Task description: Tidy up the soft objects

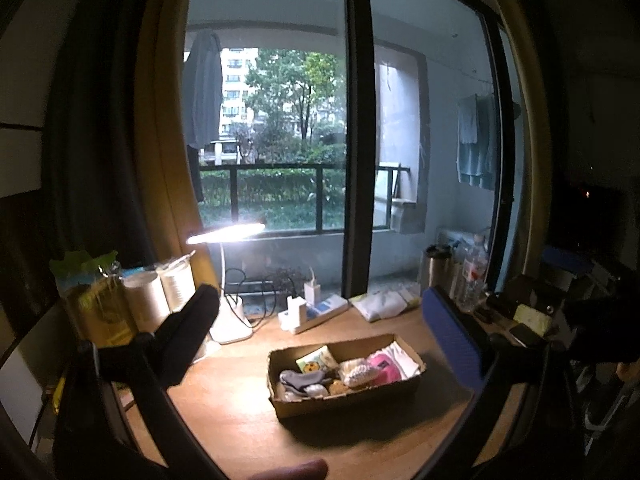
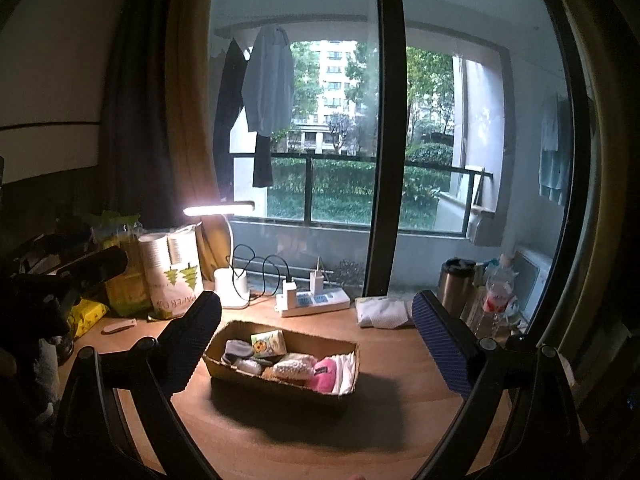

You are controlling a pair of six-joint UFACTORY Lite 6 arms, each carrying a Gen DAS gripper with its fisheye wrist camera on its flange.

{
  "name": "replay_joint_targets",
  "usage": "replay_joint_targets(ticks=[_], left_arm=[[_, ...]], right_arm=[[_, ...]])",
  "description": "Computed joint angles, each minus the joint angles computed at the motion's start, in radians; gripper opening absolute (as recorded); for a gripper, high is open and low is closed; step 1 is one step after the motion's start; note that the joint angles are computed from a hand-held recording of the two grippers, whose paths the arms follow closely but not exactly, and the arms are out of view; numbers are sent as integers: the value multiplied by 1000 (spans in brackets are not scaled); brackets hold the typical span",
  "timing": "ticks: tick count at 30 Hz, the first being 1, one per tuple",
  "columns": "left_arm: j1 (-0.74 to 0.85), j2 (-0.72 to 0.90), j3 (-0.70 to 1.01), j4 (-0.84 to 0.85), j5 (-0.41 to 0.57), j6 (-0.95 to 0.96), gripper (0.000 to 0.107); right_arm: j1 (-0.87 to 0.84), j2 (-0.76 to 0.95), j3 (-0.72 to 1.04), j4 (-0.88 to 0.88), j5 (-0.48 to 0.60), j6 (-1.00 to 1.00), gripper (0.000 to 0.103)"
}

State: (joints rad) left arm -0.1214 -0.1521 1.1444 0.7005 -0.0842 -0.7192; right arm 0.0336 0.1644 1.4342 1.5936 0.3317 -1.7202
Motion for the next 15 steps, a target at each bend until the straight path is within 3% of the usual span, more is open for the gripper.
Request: replay_joint_targets(ticks=[15], left_arm=[[-9, -3, 21, 189, 18, -190, 102]], right_arm=[[-6, -1, 15, 5, -8, 12, 98]])
